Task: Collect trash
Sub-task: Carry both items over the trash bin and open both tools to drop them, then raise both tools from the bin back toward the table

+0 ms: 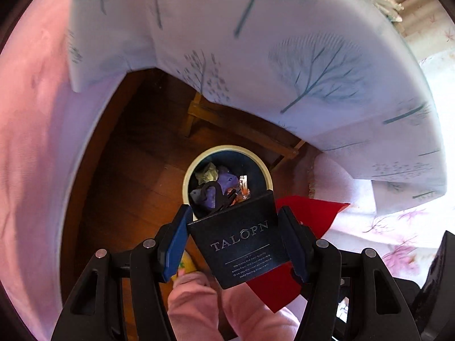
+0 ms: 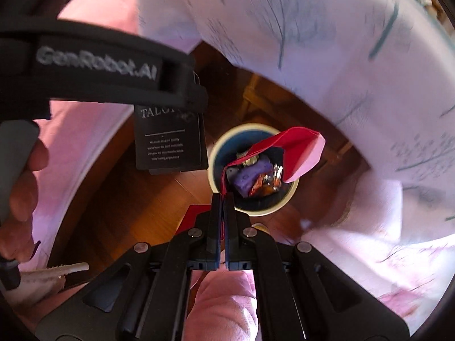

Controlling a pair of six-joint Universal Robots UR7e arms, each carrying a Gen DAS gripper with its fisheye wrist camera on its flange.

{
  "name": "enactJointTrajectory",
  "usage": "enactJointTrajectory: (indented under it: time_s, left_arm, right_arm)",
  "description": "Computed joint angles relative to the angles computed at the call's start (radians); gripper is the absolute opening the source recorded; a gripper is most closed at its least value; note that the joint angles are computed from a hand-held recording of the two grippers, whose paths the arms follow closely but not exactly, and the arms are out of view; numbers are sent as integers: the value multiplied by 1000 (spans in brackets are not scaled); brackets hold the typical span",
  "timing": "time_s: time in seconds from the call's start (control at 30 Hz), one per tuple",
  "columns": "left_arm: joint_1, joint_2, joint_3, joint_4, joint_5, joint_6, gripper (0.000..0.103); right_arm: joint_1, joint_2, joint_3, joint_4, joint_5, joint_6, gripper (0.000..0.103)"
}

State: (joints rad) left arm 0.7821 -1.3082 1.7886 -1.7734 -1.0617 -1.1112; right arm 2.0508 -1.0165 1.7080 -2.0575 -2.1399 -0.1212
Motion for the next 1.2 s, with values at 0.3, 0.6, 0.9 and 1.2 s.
enactJointTrajectory:
  time_s: [0.3, 0.6, 0.9, 1.2]
  left_arm:
    - [103, 116, 91, -260, 5, 185, 63]
    - [173, 215, 101, -355, 22, 337, 74]
    - [171, 158, 165, -421, 74, 386, 90]
    - [96, 48, 193, -365, 141, 397, 90]
  right_arm:
    - [-124, 60, 94, -193, -49, 1, 0]
    - [-225, 156, 76, -281, -79, 37, 0]
    - [-215, 214, 13, -232, -87, 55, 55]
    - [-131, 198, 9, -164, -133, 105, 55]
